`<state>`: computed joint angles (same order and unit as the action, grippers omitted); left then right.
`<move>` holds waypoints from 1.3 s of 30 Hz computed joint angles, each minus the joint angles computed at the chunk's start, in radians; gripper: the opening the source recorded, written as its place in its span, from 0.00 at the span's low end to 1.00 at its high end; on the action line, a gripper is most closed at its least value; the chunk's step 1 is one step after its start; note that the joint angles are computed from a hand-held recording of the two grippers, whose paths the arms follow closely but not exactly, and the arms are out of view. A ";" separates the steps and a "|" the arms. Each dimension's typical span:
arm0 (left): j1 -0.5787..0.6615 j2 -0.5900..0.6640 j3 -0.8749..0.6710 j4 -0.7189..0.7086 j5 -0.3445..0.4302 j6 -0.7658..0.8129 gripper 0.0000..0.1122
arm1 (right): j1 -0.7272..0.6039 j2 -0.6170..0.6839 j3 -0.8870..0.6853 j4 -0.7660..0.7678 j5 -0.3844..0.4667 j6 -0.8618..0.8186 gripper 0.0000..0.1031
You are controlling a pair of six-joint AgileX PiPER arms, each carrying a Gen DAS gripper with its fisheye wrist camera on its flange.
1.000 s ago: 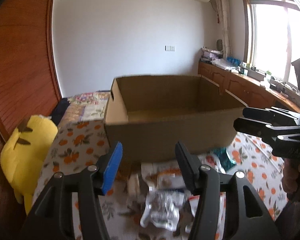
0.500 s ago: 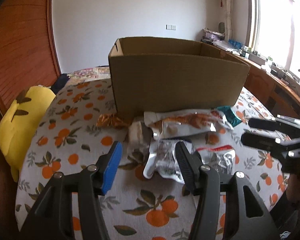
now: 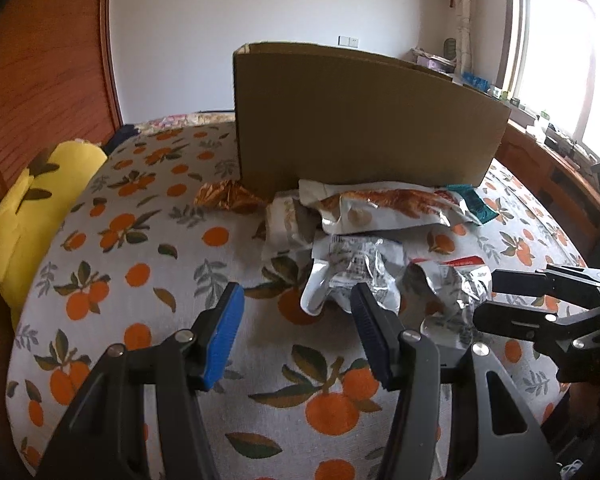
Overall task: Organize snacks
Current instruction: 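Withdraw both open tools from the box toward the remaining packets, then close the left tool on a silver foil packet while the right tool grasps a white packet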
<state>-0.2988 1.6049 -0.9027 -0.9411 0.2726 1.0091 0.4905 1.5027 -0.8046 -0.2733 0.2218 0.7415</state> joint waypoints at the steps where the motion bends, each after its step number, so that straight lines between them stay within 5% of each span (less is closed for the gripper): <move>1: 0.010 0.000 0.001 -0.035 0.012 0.031 0.50 | -0.001 0.006 -0.004 0.026 -0.005 -0.024 0.63; 23: 0.005 -0.012 -0.005 -0.038 0.013 0.027 0.50 | 0.077 0.133 -0.160 -0.288 0.162 0.216 0.63; 39: -0.097 0.024 -0.093 0.250 0.025 -0.235 0.53 | 0.063 0.081 -0.102 -0.326 0.177 0.205 0.53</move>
